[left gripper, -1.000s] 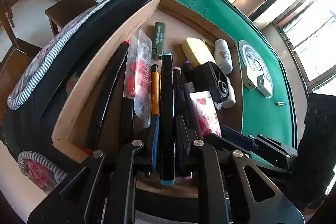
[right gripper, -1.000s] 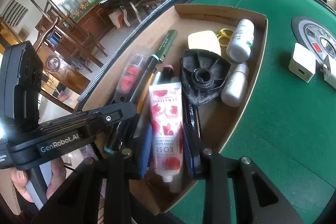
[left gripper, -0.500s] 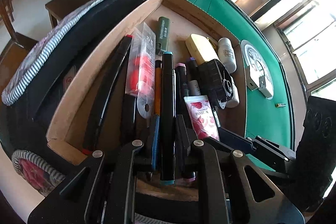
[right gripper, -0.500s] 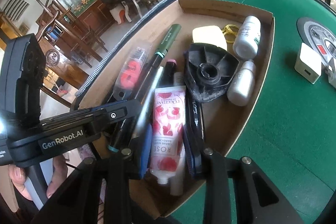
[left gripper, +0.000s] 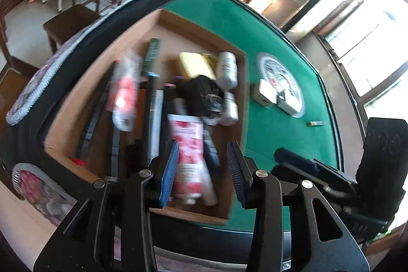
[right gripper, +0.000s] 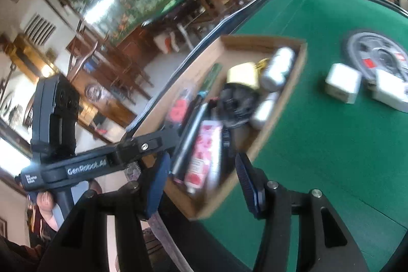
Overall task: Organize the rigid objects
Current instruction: 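Grasp the flat white charger with the left tool while the right tool grasps the white cube charger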
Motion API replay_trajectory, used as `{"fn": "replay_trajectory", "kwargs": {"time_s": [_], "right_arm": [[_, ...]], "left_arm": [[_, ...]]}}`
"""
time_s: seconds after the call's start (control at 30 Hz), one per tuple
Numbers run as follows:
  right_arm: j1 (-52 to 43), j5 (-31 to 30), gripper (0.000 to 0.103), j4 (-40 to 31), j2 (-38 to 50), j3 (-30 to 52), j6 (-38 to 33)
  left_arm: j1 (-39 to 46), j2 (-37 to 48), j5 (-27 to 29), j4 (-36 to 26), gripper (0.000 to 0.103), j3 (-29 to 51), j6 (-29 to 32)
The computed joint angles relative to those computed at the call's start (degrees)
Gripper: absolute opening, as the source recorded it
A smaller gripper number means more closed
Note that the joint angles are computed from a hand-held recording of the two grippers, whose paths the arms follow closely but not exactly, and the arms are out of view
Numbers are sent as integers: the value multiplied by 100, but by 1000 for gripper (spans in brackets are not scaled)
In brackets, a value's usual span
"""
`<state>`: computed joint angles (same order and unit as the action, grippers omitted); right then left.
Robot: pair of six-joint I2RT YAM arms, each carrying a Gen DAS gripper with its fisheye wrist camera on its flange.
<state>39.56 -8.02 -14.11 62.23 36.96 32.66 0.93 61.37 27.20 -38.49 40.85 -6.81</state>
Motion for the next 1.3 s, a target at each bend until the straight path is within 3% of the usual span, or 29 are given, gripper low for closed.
{"fn": "replay_trajectory", "kwargs": {"time_s": [0.17,0.33,0.53,0.77,0.87,1.17,1.3], "right_arm": [[-871,-174,58,-667,-1278,-420,-160],[-2600,-1167,65,-1094,-1742,-549,-619],[-4244,-1988,68,-1007,-819,-133,-1195],[-5178,-2665,68,342,689,-227,-1097],[-5414,-2959,68,529,1133,-248,-1037],[-5862,-3502,68,572,1491,-227,-870],[-5898,-3684,68,489,1505,-221,-952]], "left_arm": [[-1301,-64,-627,90,39,194,-636],[-2127,372,-1037,216,39,566,-1018],[-2765,1438,-1540,330,39,1325,-1234],[-3172,2788,-1901,414,39,2271,-1235],[-3326,3492,-2058,336,39,2866,-1128],[-3358,5326,-2206,13,39,4768,-668],[-3304,5727,-2140,-21,40,5216,-523]]}}
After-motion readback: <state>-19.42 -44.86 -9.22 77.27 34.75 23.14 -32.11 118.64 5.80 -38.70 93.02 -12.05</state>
